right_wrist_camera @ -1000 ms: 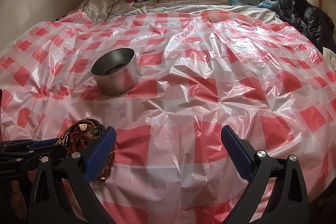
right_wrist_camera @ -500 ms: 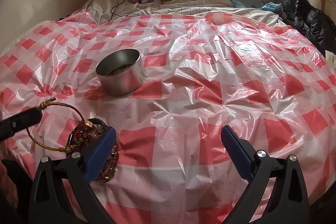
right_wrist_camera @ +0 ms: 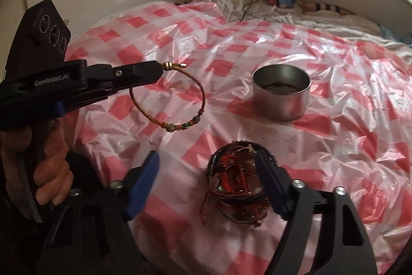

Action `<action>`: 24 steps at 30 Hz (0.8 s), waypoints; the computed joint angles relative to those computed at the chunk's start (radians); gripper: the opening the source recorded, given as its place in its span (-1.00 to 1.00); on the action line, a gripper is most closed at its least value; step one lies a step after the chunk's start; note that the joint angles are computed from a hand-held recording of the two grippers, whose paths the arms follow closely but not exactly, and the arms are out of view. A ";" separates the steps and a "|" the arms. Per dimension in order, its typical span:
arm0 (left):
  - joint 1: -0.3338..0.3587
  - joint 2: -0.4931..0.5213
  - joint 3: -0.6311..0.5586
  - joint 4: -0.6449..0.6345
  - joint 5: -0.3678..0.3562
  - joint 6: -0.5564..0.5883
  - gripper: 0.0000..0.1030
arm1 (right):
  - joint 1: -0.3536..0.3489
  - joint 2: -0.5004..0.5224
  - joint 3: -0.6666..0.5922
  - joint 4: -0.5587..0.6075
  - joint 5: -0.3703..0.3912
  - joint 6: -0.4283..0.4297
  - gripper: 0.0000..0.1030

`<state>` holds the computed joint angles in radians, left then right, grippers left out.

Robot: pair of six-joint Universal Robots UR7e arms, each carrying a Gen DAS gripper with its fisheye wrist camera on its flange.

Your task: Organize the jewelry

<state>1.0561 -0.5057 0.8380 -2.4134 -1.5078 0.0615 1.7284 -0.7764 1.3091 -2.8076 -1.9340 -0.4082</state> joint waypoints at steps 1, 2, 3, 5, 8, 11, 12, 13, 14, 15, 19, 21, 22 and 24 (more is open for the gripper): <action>0.001 -0.001 0.001 0.001 0.000 0.003 -0.93 | -0.008 0.002 -0.013 0.034 0.019 0.032 0.09; 0.001 -0.001 0.001 0.002 -0.001 0.005 -0.93 | -0.014 0.001 -0.020 0.055 0.035 0.054 0.00; 0.001 0.002 -0.006 0.006 -0.002 0.009 -0.93 | -0.021 0.004 -0.032 0.076 0.049 0.074 -0.03; 0.002 0.006 -0.012 0.008 -0.001 0.015 -0.93 | -0.037 0.000 -0.044 0.113 0.093 0.115 -0.06; 0.005 0.017 -0.033 0.017 -0.010 0.012 -0.93 | -0.057 0.003 -0.073 0.183 0.133 0.173 -0.24; 0.008 0.032 -0.061 0.033 -0.016 0.003 -0.93 | -0.065 0.011 -0.097 0.224 0.123 0.204 -0.38; 0.009 0.036 -0.068 0.037 -0.018 0.001 -0.93 | -0.070 0.012 -0.102 0.235 0.132 0.219 -0.48; 0.009 0.040 -0.076 0.042 -0.019 0.001 -0.93 | -0.074 0.009 -0.104 0.243 0.143 0.230 -0.49; 0.009 0.041 -0.077 0.043 -0.020 0.003 -0.93 | -0.077 0.006 -0.102 0.244 0.146 0.231 -0.53; 0.008 0.042 -0.078 0.043 -0.021 0.004 -0.93 | -0.077 0.003 -0.098 0.240 0.144 0.230 -0.61; 0.006 0.042 -0.077 0.041 -0.019 0.004 -0.93 | -0.096 -0.021 -0.069 0.219 0.217 0.258 -0.84; 0.006 0.044 -0.081 0.042 -0.017 0.003 -0.93 | -0.108 -0.035 -0.053 0.205 0.263 0.281 -0.84; 0.006 0.045 -0.081 0.042 -0.016 0.002 -0.93 | -0.113 -0.041 -0.046 0.196 0.279 0.290 -0.84; 0.006 0.045 -0.080 0.038 -0.014 0.000 -0.93 | -0.120 -0.050 -0.035 0.174 0.308 0.311 -0.84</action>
